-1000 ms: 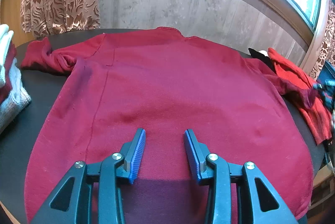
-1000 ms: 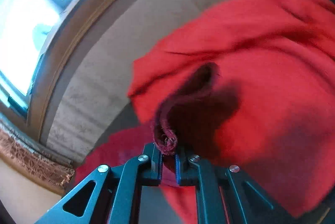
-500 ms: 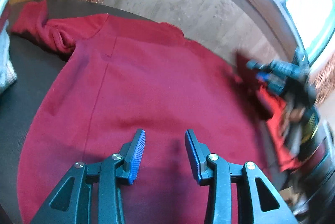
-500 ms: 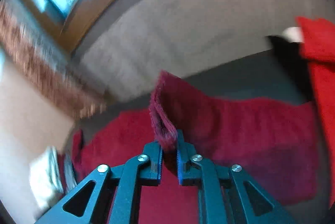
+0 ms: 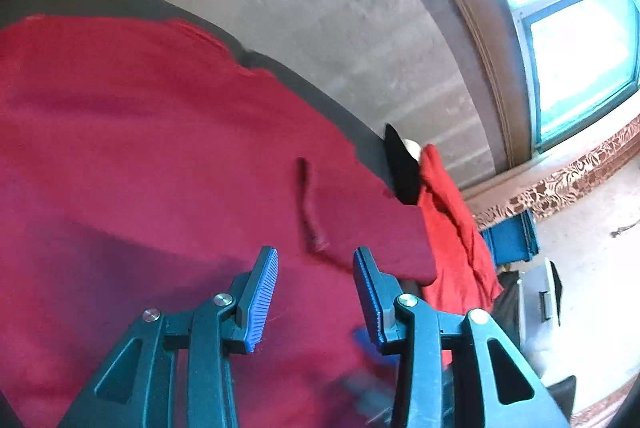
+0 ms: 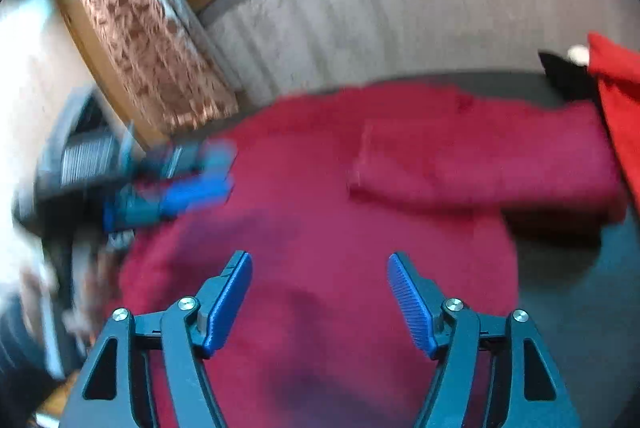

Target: Fold clothes

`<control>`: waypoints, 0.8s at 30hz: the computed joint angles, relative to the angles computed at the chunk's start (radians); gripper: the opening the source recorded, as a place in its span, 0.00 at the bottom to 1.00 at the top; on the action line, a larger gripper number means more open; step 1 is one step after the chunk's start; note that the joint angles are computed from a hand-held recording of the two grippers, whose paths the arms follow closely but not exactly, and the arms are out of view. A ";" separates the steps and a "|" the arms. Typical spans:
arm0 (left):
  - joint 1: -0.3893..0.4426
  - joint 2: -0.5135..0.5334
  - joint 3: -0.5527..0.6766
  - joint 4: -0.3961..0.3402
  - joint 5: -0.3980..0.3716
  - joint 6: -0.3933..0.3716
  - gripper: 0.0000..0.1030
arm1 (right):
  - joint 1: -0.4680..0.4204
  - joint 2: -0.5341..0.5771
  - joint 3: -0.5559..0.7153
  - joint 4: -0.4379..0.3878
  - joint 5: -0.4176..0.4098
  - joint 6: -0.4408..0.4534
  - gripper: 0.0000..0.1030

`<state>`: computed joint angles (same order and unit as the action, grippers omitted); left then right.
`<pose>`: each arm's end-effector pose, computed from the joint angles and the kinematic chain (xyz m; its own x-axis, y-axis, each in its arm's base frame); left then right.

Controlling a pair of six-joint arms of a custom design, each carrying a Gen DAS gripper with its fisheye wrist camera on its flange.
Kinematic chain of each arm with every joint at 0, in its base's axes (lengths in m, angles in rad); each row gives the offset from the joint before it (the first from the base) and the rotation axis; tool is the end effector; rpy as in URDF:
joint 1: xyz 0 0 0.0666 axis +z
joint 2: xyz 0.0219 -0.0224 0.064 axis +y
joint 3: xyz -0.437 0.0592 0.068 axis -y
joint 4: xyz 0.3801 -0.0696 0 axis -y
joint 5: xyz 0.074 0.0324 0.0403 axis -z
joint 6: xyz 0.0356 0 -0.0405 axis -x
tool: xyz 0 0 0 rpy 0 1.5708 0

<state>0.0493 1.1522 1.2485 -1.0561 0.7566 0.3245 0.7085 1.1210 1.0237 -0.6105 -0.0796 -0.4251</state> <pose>0.3427 -0.0080 0.5121 -0.8894 -0.2760 -0.3645 0.0780 0.6939 -0.7158 0.2676 0.2325 0.4454 -0.7362 -0.0895 -0.6708 -0.4291 0.8282 0.3604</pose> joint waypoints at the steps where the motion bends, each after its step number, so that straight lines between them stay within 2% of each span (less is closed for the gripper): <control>1: -0.026 0.024 0.015 0.010 -0.003 0.020 0.38 | 0.003 0.000 -0.020 0.013 0.000 -0.002 0.72; 3: -0.072 0.072 0.045 0.027 -0.015 0.061 0.38 | 0.002 -0.008 -0.050 0.048 -0.010 -0.003 0.75; 4: -0.088 0.097 0.059 0.029 -0.024 0.072 0.38 | -0.010 -0.010 -0.053 0.056 -0.040 -0.007 0.79; 5: -0.103 0.122 0.075 0.030 -0.033 0.082 0.38 | -0.018 -0.015 -0.061 0.070 -0.057 -0.012 0.79; 8: -0.143 0.189 0.122 0.003 -0.081 0.075 0.38 | -0.047 -0.028 -0.084 0.116 -0.119 -0.033 0.80; 11: -0.177 0.219 0.145 -0.016 -0.145 0.042 0.39 | -0.067 -0.033 -0.099 0.160 -0.169 -0.055 0.81; 12: -0.182 0.222 0.143 -0.001 -0.160 0.042 0.39 | -0.068 -0.035 -0.102 0.166 -0.173 -0.057 0.81; 17: -0.187 0.219 0.131 0.036 -0.164 0.054 0.43 | -0.069 -0.040 -0.111 0.188 -0.188 -0.057 0.84; 18: -0.197 0.226 0.144 0.018 -0.185 0.037 0.42 | -0.069 -0.041 -0.113 0.192 -0.191 -0.058 0.84; 19: -0.208 0.233 0.157 0.001 -0.206 0.021 0.36 | -0.069 -0.041 -0.115 0.196 -0.193 -0.059 0.84; 20: -0.218 0.241 0.171 -0.017 -0.226 0.005 0.13 | -0.069 -0.042 -0.117 0.200 -0.195 -0.060 0.84; 21: -0.229 0.248 0.184 -0.034 -0.248 -0.011 0.06 | -0.065 -0.042 -0.117 0.200 -0.192 -0.061 0.85; 23: -0.249 0.263 0.211 -0.066 -0.288 -0.040 0.06 | -0.061 -0.042 -0.117 0.200 -0.186 -0.063 0.85; 24: -0.245 0.258 0.226 -0.055 -0.268 -0.027 0.06 | -0.060 -0.041 -0.117 0.200 -0.185 -0.062 0.85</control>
